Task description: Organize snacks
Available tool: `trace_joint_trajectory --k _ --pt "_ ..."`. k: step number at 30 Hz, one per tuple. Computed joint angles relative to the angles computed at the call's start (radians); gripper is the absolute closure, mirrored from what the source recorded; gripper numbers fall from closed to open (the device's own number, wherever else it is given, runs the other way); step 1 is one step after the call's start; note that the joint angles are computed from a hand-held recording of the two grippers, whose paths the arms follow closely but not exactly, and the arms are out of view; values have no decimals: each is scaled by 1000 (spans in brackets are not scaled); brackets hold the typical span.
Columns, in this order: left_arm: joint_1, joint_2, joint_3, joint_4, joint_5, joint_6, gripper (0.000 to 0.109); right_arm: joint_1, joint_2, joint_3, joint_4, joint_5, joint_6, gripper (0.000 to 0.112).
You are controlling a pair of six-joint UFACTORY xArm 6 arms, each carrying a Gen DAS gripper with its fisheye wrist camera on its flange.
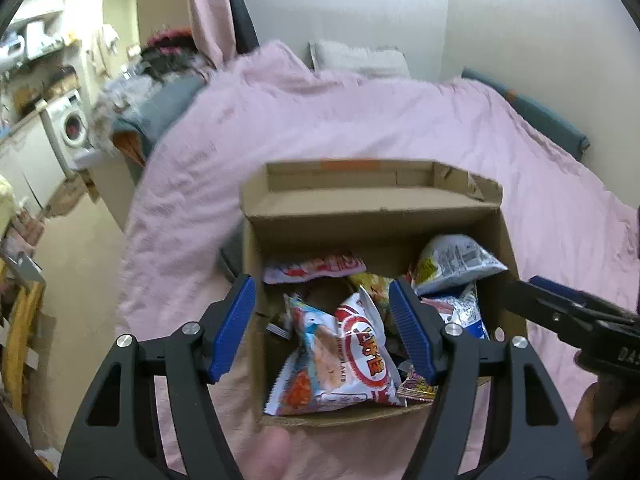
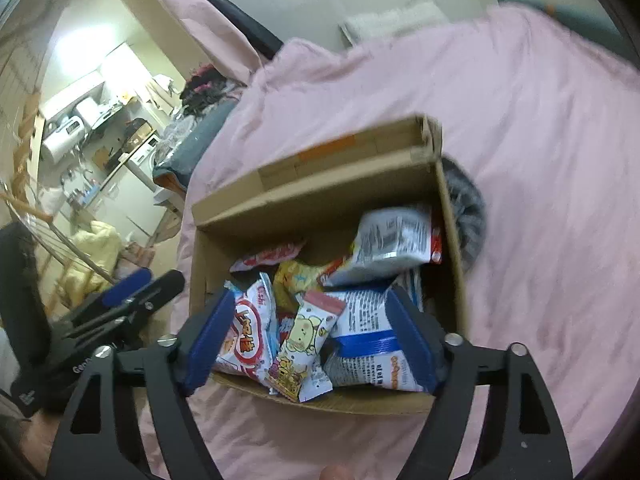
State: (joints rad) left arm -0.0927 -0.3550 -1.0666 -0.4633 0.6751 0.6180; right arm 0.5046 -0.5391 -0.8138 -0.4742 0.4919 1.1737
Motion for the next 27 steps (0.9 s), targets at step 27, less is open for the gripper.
trace_joint_trajectory --k 27 --pt "289 -320 219 -139 199 146 6 428 -110 -37 -399 500 374 9"
